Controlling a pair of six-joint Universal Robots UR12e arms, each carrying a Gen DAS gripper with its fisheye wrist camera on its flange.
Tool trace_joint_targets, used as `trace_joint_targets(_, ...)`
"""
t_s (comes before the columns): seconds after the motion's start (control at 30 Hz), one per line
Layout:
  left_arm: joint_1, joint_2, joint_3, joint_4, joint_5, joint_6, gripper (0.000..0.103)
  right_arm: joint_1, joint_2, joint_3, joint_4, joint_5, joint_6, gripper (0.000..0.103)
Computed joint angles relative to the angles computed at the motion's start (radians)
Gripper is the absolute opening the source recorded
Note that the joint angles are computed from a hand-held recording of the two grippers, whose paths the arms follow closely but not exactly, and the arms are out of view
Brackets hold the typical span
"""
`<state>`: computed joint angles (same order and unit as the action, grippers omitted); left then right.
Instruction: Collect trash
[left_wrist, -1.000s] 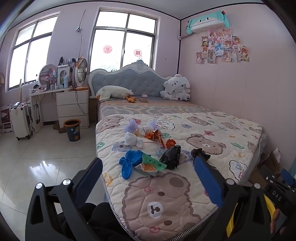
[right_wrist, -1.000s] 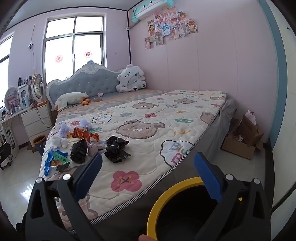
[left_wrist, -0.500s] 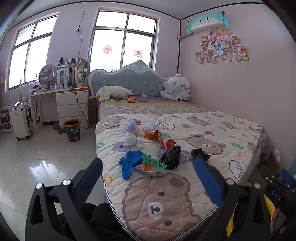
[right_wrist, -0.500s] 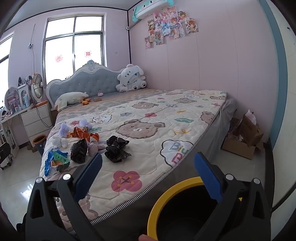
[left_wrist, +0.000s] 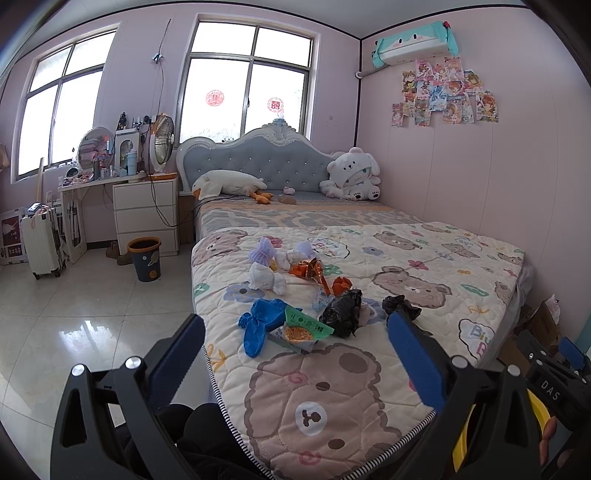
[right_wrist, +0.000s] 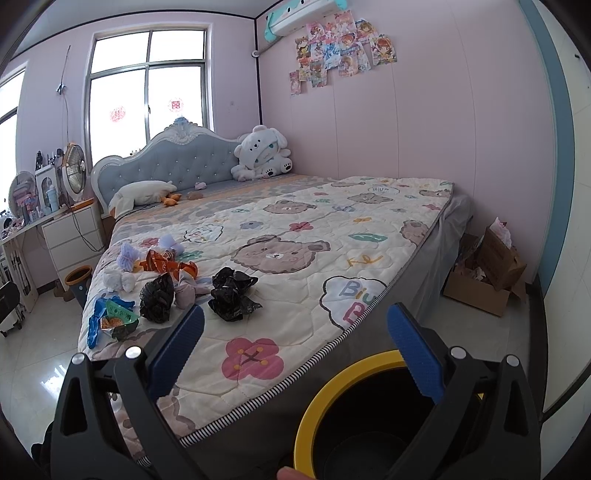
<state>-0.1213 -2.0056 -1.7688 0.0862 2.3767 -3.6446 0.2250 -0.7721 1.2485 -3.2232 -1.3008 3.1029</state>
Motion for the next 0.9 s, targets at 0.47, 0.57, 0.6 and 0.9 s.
trace_joint_targets(0.47,0.001,0.002,-0.001,0.000,0.000,0.001,0.096,0.001,0.001,0.000,0.000,-0.001,-0.002,0.095)
trace_joint_targets(0.57,0.003,0.006,-0.005,-0.004,-0.002,-0.002,0.096,0.002,0.002,0.002,-0.002,-0.001,-0.003,0.095)
trace_joint_targets(0.6,0.003,0.008,-0.006,-0.005,-0.003,-0.003,0.096,0.002,0.002,0.002,-0.002,-0.002,-0.004,0.095)
trace_joint_targets(0.9,0.008,0.003,-0.005,-0.001,-0.005,0.001,0.096,0.002,0.002,0.002,-0.001,-0.001,-0.003,0.095)
